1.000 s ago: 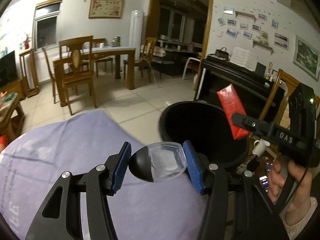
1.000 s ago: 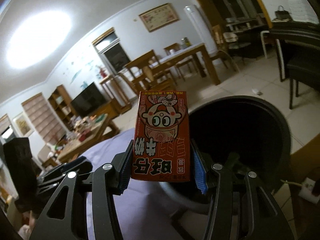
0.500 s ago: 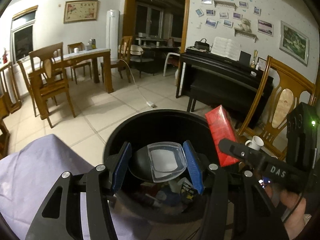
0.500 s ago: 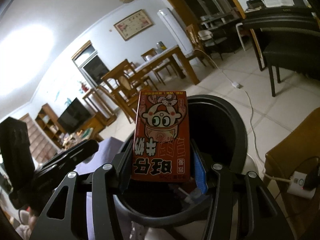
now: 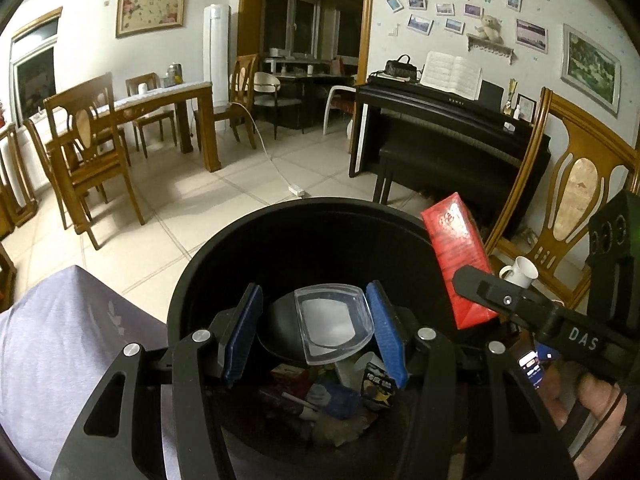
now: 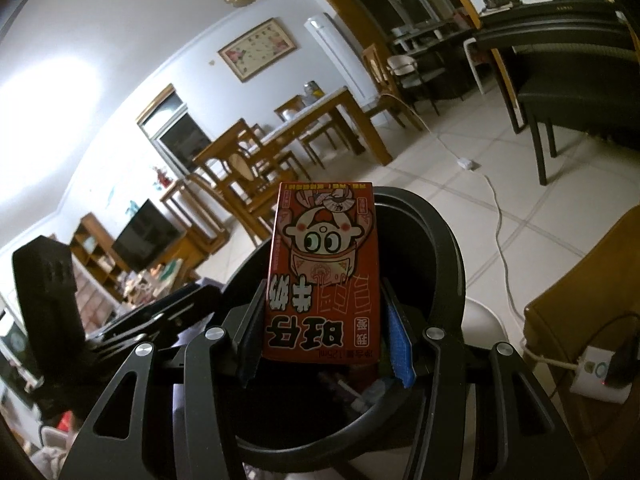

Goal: Collect trash
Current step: 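Carry lid and milk box over the bin and open both tools to drop them, then move both open tools back over the table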

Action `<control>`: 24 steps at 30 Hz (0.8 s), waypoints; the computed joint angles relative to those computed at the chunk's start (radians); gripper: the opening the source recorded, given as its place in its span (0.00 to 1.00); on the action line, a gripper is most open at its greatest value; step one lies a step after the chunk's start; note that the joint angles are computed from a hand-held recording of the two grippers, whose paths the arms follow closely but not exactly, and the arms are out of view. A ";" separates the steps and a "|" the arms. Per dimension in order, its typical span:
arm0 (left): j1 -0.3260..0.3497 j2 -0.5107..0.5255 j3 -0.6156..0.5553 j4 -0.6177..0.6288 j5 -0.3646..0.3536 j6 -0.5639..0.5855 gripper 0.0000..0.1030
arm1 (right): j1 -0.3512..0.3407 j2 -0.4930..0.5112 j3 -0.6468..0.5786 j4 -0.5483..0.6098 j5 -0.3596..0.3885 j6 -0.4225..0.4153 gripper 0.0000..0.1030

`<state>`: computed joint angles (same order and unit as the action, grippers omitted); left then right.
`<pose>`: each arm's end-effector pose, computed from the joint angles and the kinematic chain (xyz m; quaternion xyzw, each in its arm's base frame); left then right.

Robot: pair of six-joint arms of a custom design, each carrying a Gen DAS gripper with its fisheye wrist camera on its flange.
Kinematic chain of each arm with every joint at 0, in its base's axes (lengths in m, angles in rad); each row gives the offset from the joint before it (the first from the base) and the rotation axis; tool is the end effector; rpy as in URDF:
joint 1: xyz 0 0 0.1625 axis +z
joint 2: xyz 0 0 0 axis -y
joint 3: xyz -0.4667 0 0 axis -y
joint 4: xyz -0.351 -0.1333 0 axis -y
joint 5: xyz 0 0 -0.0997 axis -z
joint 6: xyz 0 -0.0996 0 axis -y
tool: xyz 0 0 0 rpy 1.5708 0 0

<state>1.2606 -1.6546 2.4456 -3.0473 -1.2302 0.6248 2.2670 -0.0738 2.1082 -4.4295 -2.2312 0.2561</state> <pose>0.0535 -0.3788 0.3684 0.3675 0.8543 -0.3021 0.2095 0.3337 -0.2866 -0.0973 0.0624 -0.8742 0.4730 0.0903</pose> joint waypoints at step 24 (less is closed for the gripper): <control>-0.152 -0.152 0.092 -0.035 0.146 0.048 0.95 | 0.079 -0.023 -0.054 0.124 -0.044 0.039 0.71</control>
<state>1.1085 -1.8065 2.5376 -3.0819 -1.0838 0.6730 2.3461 -0.0972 2.0547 -4.3056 -2.2753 0.2946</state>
